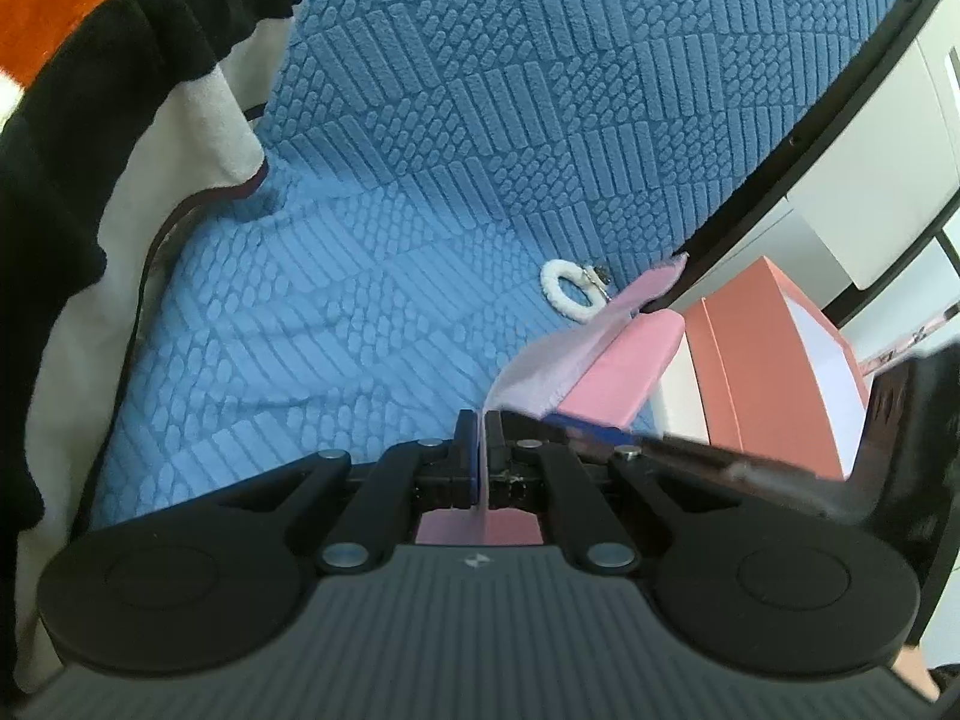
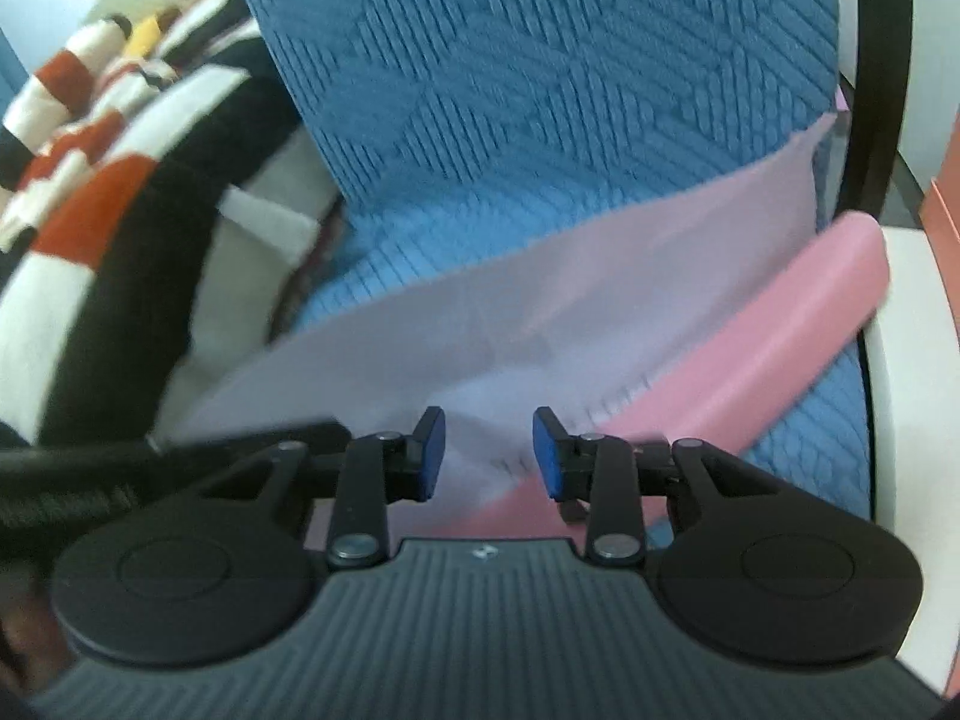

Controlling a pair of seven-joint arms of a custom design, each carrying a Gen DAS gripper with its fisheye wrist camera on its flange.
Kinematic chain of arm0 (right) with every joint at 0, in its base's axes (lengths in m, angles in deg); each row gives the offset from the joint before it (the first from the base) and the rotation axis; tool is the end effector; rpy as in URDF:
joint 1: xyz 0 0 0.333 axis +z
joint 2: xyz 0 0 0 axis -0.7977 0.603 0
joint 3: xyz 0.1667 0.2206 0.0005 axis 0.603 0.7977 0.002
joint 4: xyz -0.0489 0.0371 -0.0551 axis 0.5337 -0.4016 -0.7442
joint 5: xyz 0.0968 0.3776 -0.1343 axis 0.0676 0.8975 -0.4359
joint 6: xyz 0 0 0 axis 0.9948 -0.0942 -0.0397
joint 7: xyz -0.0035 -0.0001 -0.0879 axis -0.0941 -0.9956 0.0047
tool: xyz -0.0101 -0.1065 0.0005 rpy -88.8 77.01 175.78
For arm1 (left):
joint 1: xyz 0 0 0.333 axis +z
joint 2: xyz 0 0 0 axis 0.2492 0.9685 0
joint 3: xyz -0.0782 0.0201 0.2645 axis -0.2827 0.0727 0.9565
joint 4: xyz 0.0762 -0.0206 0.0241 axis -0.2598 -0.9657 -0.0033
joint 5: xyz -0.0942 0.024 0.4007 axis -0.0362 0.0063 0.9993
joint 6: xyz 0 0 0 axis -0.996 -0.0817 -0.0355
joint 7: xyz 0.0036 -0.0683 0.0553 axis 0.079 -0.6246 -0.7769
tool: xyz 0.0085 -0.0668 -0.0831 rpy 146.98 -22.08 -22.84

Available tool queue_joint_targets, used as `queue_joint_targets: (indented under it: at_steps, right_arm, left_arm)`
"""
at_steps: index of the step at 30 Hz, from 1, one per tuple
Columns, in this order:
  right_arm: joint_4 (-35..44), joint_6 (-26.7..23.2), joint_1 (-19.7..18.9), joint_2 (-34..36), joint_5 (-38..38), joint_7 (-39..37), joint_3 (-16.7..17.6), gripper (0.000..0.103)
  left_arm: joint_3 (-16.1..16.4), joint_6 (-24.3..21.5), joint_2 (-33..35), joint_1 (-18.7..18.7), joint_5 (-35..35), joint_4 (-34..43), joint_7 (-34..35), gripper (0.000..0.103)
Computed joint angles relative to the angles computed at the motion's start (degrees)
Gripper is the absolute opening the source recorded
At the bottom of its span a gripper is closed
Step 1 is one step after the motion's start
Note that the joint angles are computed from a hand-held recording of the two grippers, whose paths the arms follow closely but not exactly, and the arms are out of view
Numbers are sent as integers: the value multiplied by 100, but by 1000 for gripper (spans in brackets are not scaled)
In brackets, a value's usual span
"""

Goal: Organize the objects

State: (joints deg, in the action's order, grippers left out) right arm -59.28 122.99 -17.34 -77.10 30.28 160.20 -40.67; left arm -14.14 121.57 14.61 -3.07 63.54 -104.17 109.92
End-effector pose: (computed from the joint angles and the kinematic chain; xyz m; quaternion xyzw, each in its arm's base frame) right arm 0.4954 0.4641 0.4669 -0.6590 0.6749 -0.1043 0.3153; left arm 0.5148 -0.3208 0.4866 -0.7094 0.6001 -0.3682 0.0339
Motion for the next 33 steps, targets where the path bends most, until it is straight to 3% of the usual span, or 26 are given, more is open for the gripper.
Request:
queue_joint_targets:
  at_steps: [4, 15, 33]
  right_arm:
    - [-281, -284, 50, -318, -249, 72, 19, 34]
    - [-1163, -331, -261, -1081, -144, 336, 272, 35]
    - [-1655, -395, -401, -1316, 329, 274, 450, 36]
  left_arm:
    - [8, 22, 8, 9, -19, 3, -35, 1]
    - [7, -146, 66, 45, 239, 53, -433, 1]
    - [90, -1376, 642, 60, 1642, 742, -1568, 2]
